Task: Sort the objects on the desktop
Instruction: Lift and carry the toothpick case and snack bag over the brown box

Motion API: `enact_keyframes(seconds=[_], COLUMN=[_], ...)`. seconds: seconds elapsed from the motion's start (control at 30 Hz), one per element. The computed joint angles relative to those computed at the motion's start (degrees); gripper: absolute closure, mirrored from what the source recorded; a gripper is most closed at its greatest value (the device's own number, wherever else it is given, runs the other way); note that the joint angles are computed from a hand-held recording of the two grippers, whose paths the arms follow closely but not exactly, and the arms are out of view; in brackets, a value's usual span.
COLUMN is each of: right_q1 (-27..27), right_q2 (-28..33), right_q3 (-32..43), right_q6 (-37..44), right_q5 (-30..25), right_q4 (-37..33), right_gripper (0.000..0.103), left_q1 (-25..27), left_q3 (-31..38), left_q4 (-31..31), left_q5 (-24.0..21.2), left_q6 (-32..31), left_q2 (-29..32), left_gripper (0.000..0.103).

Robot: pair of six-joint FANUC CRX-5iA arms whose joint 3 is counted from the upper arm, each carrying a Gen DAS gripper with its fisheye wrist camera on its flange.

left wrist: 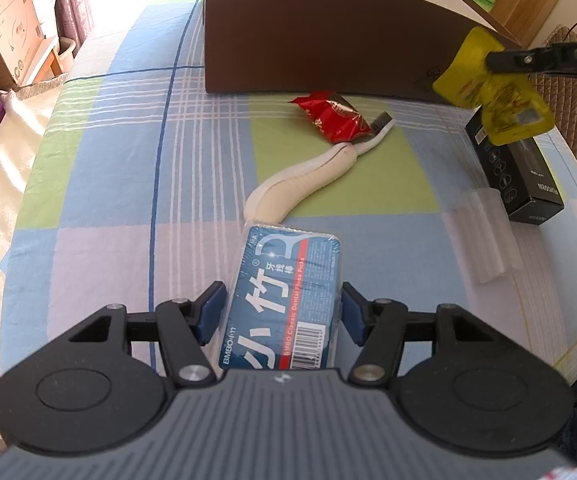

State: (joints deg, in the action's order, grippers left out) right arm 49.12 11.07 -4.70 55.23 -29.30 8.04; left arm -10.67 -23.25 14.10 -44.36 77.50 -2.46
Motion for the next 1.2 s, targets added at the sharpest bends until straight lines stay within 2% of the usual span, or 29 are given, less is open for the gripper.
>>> enact_keyframes(seconds=[0.2, 0.7, 1.03, 1.2], right_q1=[0.12, 1.06, 1.35, 1.36], right_q2=[-2.69, -6.21, -8.08, -8.65], right_q3=[-2.52, -6.48, -7.76, -7.34], right_q6=[-5.52, -11.5, -12.62, -10.72], right_q5=[1.67, 3.0, 4.08, 4.71], right_q4=[3.86, 8.56, 9.98, 9.72], right_gripper=[0.103, 0.103, 0.103, 0.103], left_q1=[-0.21, -1.38, -2.2, -2.04], left_q3=[0.22, 3.34, 4.7, 5.75], left_q4=[0.21, -0.35, 1.47, 2.26], left_q5=[0.46, 1.5, 3.79, 4.94], left_q6=[-1.26, -0.44, -1.34, -2.09], left_q2=[-0.8, -2.41, -3.16, -3.31], left_gripper=[0.047, 0.047, 0.047, 0.047])
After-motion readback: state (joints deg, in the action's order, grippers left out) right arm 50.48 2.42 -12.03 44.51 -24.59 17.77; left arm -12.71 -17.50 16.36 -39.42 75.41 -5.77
